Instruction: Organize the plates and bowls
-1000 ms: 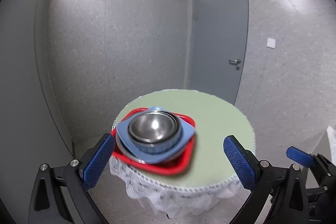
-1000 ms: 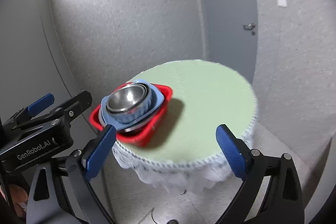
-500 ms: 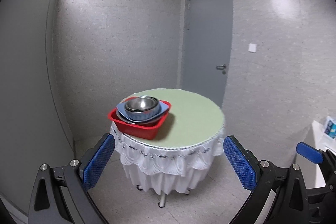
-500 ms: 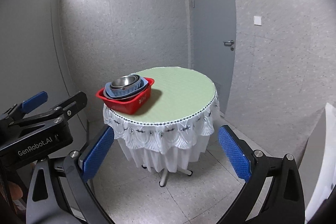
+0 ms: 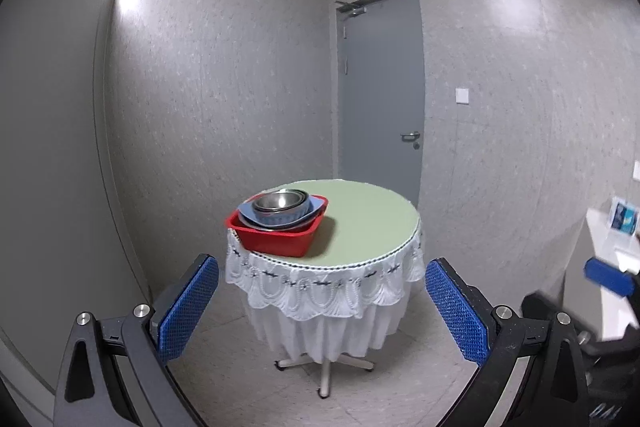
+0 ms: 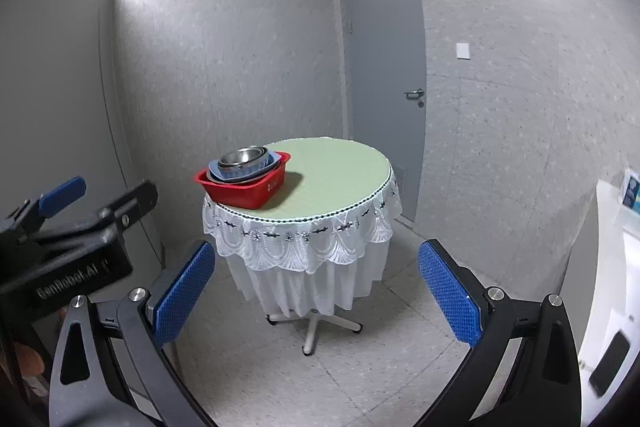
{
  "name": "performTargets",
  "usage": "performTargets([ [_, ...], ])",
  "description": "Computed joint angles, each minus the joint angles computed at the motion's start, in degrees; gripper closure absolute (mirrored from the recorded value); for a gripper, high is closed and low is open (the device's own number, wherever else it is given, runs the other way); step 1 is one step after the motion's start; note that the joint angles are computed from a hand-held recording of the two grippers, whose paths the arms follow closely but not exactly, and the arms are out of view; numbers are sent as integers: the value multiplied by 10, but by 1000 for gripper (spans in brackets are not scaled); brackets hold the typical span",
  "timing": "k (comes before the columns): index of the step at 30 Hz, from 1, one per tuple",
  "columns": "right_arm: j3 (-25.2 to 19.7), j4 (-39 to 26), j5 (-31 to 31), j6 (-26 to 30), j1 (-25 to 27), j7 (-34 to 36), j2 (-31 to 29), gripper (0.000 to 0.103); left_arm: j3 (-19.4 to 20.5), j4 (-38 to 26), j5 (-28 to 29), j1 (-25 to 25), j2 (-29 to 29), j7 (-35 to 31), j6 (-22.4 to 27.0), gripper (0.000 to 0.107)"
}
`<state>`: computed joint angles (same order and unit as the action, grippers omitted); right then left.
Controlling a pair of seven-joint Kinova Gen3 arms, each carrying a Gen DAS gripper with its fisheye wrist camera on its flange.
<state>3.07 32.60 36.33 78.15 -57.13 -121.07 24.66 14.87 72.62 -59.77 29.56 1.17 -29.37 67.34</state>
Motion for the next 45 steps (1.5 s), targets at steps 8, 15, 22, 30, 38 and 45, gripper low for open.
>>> performTargets([
  [8,-8,87,64,-19,-36,-69,-37,0,27,79,-2,-25,-46,33,-41,5],
  [15,-36,143,106,-29,-34,-112,-60,0,50,119,-4,-57,-65,56,-67,5],
  [22,-56,169,127,-31,-25,-132,-74,0,60,129,-8,-72,-66,60,-83,5],
  [30,-69,187,137,-34,-15,-140,-86,0,59,134,-10,-78,-63,63,-96,5],
  [38,-76,182,133,-33,-8,-135,-88,0,57,139,-19,-76,-62,69,-97,5],
  [45,-77,181,129,-35,-6,-131,-87,0,57,148,-22,-80,-63,78,-103,5],
])
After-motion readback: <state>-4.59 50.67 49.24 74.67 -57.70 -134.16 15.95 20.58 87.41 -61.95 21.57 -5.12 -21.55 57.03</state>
